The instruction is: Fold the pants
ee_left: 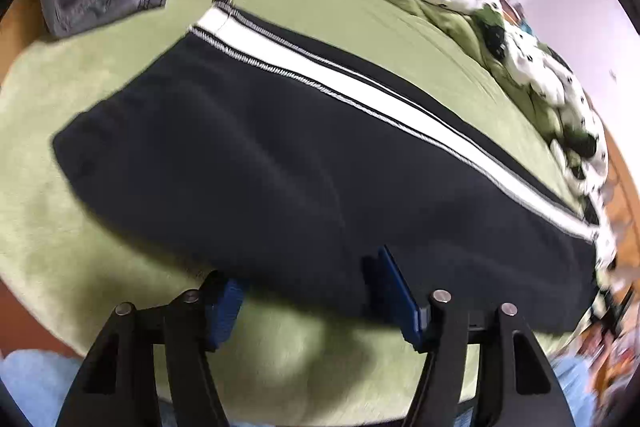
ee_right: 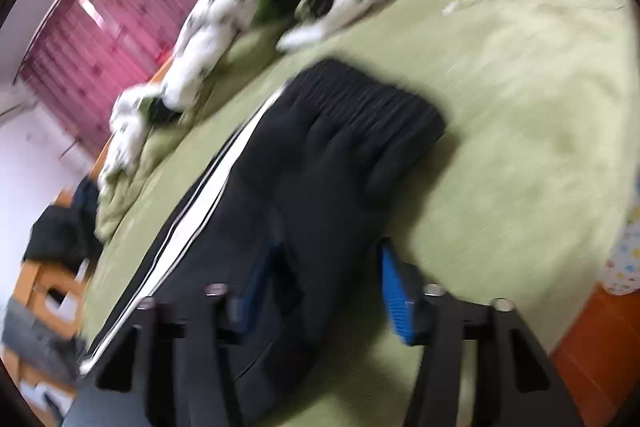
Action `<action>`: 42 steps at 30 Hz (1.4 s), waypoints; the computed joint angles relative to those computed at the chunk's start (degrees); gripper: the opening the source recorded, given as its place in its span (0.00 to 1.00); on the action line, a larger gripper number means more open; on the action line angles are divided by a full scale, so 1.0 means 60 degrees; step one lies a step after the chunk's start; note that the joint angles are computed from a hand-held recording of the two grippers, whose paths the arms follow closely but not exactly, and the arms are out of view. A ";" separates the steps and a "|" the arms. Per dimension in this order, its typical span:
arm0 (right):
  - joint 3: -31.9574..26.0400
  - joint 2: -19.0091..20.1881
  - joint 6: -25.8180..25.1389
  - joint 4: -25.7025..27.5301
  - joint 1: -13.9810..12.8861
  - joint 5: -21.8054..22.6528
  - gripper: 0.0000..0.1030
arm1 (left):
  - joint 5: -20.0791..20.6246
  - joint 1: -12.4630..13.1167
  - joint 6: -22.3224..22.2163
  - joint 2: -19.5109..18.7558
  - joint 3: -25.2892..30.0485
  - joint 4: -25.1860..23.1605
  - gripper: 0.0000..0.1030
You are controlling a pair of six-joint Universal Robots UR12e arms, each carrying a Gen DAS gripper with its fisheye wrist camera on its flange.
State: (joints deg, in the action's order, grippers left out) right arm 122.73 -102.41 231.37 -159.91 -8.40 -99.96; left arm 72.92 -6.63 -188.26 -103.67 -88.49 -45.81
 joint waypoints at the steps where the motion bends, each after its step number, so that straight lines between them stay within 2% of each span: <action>1: 0.0012 -0.0036 -0.0048 0.0049 -0.0119 0.0091 0.58 | 0.0084 -0.0038 0.0228 0.0090 -0.0074 -0.0031 0.61; 3: 0.0009 0.0036 0.0123 0.0011 -0.0498 0.0599 0.58 | 0.0108 -0.0093 0.0448 0.0216 -0.0174 -0.0100 0.61; 5: 0.0062 0.0181 0.0441 -0.0352 -0.0785 0.1010 0.58 | -0.0150 -0.0085 0.0515 0.0377 -0.0331 -0.0064 0.61; 7: 0.0084 0.0392 0.0990 -0.0650 -0.1114 0.1507 0.63 | -0.0145 -0.0173 0.0647 0.0390 -0.0283 -0.0068 0.61; 8: 0.0003 0.0551 0.1285 -0.0737 -0.1167 0.1564 0.62 | -0.0039 -0.0239 0.0703 0.0384 -0.0255 0.0032 0.61; 9: -0.0157 0.0642 0.1483 -0.0561 -0.1151 0.1356 0.52 | 0.0087 -0.0287 0.0748 0.0400 -0.0280 0.0266 0.61; 10: -0.0309 0.0679 0.1376 -0.0336 -0.1064 0.1053 0.46 | 0.0250 -0.0353 0.0728 0.0386 -0.0257 0.0452 0.61; 12: -0.0732 0.0741 0.0058 -0.0030 -0.0794 0.0214 0.42 | 0.0395 -0.0357 0.0590 0.0411 -0.0263 0.0753 0.61; 13: -0.0766 0.0727 -0.0421 -0.0388 -0.0719 -0.0019 0.41 | 0.0375 -0.0347 0.0479 0.0417 -0.0262 0.0936 0.61; 14: -0.0696 0.0673 -0.0514 -0.0829 -0.0707 -0.0043 0.42 | 0.0336 -0.0324 0.0422 0.0441 -0.0296 0.1109 0.61; 15: -0.0688 0.0663 -0.0395 -0.0870 -0.0749 0.0069 0.44 | 0.0276 -0.0297 0.0406 0.0438 -0.0296 0.1292 0.61; 16: -0.0759 0.0658 -0.0360 -0.0511 -0.0774 0.0131 0.46 | 0.0259 -0.0291 0.0454 0.0397 -0.0236 0.1363 0.61; 17: -0.0874 0.0672 -0.0351 0.0130 -0.0847 0.0298 0.51 | 0.0307 -0.0294 0.0534 0.0330 -0.0130 0.1390 0.61; 18: -0.1001 0.0692 -0.0405 0.1037 -0.0977 0.0614 0.53 | 0.0344 -0.0295 0.0557 0.0264 -0.0044 0.1447 0.61; 19: -0.1058 0.0676 -0.0484 0.1545 -0.1038 0.0788 0.53 | 0.0355 -0.0277 0.0580 0.0163 0.0063 0.1546 0.61; 20: -0.0918 0.0597 -0.0705 0.1662 -0.1148 0.1075 0.53 | 0.0413 -0.0291 0.0581 0.0079 0.0165 0.1574 0.61; 21: -0.0677 0.0455 -0.0819 0.1380 -0.1188 0.1173 0.58 | 0.0551 -0.0296 0.0593 -0.0062 0.0342 0.1542 0.61; 23: -0.0536 0.0227 -0.0652 0.1415 -0.0949 0.0560 0.63 | 0.0674 -0.0240 0.0634 -0.0378 0.0779 0.1329 0.61; 27: -0.1371 0.0265 -0.0946 0.3446 0.0127 -0.1885 0.63 | 0.1026 -0.0144 0.0370 -0.1067 0.1654 0.1158 0.61; 30: -0.2084 0.0558 -0.0809 0.4288 0.0832 -0.3276 0.63 | 0.1388 -0.0036 0.0055 -0.1699 0.2478 0.0855 0.60; 33: -0.2804 0.1035 -0.0974 0.4140 0.1296 -0.3621 0.63 | 0.1743 0.0081 -0.0489 -0.2347 0.3359 0.0335 0.50; 35: -0.3306 0.1520 -0.1221 0.3792 0.1572 -0.3532 0.63 | 0.1687 0.0147 -0.0760 -0.2591 0.3667 0.0146 0.50; 36: -0.3569 0.1813 -0.1404 0.3488 0.1719 -0.3376 0.63 | 0.1651 0.0169 -0.0829 -0.2716 0.3832 -0.0008 0.45; 38: -0.3992 0.2287 -0.1734 0.3103 0.1906 -0.2878 0.63 | 0.1698 0.0161 -0.0734 -0.2866 0.4013 -0.0178 0.35; 39: -0.4305 0.2625 -0.2029 0.2971 0.2003 -0.2609 0.63 | 0.1743 0.0155 -0.0674 -0.2928 0.4072 -0.0246 0.25; 41: -0.4656 0.3020 -0.2289 0.2846 0.2221 -0.2780 0.63 | 0.1878 0.0143 -0.0580 -0.3034 0.4187 -0.0458 0.13; 42: -0.4825 0.3239 -0.2475 0.2689 0.2309 -0.2792 0.63 | 0.1758 0.0165 -0.0537 -0.3041 0.4183 -0.0448 0.03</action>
